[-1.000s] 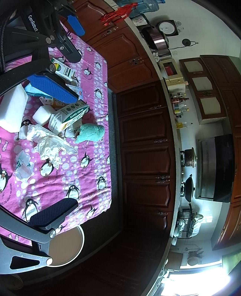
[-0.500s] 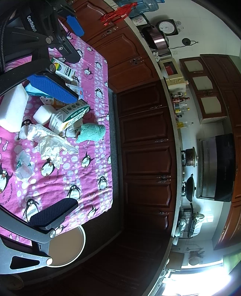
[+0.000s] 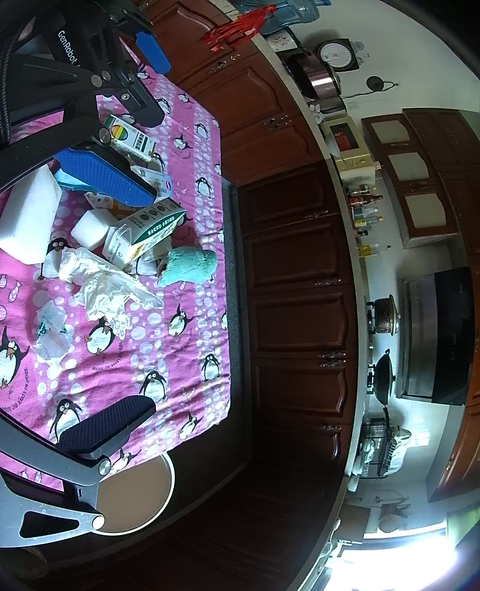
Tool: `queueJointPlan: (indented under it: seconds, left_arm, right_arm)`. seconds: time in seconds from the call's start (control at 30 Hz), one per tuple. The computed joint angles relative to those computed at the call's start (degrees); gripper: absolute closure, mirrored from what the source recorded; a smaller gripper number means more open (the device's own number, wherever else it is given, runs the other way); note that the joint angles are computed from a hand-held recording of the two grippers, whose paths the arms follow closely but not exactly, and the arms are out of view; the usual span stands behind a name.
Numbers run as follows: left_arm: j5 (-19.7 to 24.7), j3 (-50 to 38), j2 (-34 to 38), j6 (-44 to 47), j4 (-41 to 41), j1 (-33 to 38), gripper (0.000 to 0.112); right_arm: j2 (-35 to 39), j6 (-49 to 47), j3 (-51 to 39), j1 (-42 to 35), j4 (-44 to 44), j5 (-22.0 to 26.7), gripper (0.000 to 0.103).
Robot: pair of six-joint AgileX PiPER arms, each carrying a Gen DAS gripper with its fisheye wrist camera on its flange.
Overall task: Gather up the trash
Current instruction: 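Grasp the green towel with the right tool while the left tool reaches toward the white medicine box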
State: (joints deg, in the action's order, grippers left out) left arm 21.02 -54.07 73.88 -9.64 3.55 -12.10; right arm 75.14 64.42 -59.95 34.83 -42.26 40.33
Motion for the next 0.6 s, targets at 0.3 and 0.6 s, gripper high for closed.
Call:
queueJointPlan:
  seconds: [0.3, 0.6]
  left_arm:
    - [0.09, -0.4, 1.66, 6.98, -6.31, 2.63, 0.01]
    - [3.82, -2.76, 4.29, 20.22, -17.2, 8.35, 0.01]
  right_arm:
    - [1.16, -4.98, -1.39, -1.44, 4.47, -0.07, 0.002]
    - [2.08, -11.39, -1.19, -4.33, 10.32, -1.39, 0.002]
